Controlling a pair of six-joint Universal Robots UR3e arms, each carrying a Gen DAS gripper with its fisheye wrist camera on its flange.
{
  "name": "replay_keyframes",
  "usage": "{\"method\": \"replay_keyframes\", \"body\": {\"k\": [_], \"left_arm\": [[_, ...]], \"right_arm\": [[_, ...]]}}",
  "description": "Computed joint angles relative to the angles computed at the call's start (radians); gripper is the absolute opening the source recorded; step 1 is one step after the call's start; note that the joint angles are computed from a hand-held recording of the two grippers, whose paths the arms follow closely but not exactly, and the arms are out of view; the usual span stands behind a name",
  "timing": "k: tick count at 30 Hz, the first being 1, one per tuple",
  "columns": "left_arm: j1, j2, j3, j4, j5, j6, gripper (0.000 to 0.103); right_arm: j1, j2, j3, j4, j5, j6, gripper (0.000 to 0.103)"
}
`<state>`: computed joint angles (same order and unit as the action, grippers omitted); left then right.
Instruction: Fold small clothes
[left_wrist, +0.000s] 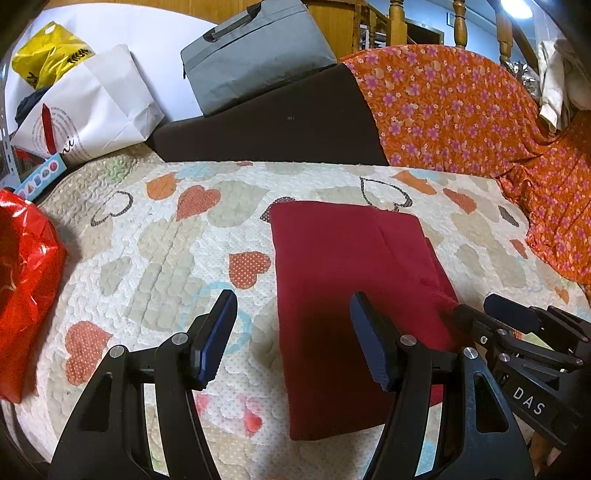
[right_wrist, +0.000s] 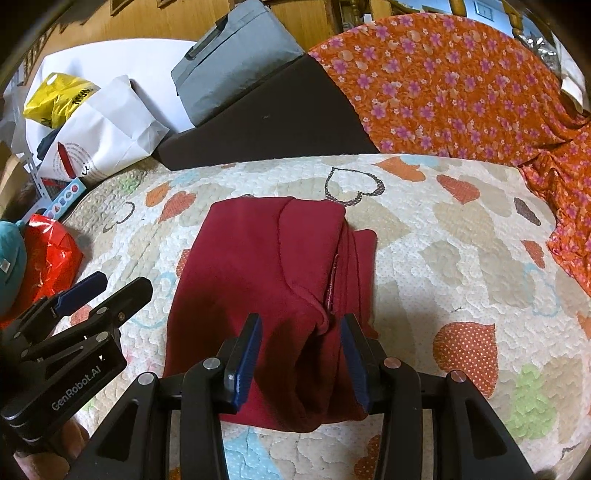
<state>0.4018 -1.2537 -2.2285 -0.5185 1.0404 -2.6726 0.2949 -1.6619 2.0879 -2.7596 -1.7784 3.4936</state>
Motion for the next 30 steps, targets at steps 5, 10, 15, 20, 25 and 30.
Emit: {"method": "replay_keyframes", "body": {"k": [5, 10, 15, 20, 25, 30], "left_arm": [[-0.002, -0.004, 0.003, -0.005, 0.0, 0.005, 0.064], [-0.001, -0.005, 0.001, -0.006, -0.004, 0.01, 0.064], [-0.013, -0.015, 0.004, -0.001, 0.009, 0.01, 0.064], [-0.02, -0.021, 0.004, 0.009, 0.016, 0.005, 0.064], [-0.016, -0.022, 0.005, 0.007, 0.012, 0.011, 0.064], [-0.018, -0.029, 0.01, 0.014, 0.012, 0.0, 0.064]], "right_arm": [[0.005, 0.012, -0.01, 0.009, 0.002, 0.012, 0.042], [0.003, 0.012, -0.009, 0.008, 0.005, 0.01, 0.042], [0.004, 0.019, -0.012, 0.007, 0.009, 0.014, 0.042], [-0.001, 0.021, -0.008, 0.005, 0.016, 0.016, 0.042], [-0.001, 0.023, -0.006, 0.003, 0.018, 0.019, 0.042], [-0.001, 0.027, -0.004, -0.002, 0.02, 0.021, 0.042]]}}
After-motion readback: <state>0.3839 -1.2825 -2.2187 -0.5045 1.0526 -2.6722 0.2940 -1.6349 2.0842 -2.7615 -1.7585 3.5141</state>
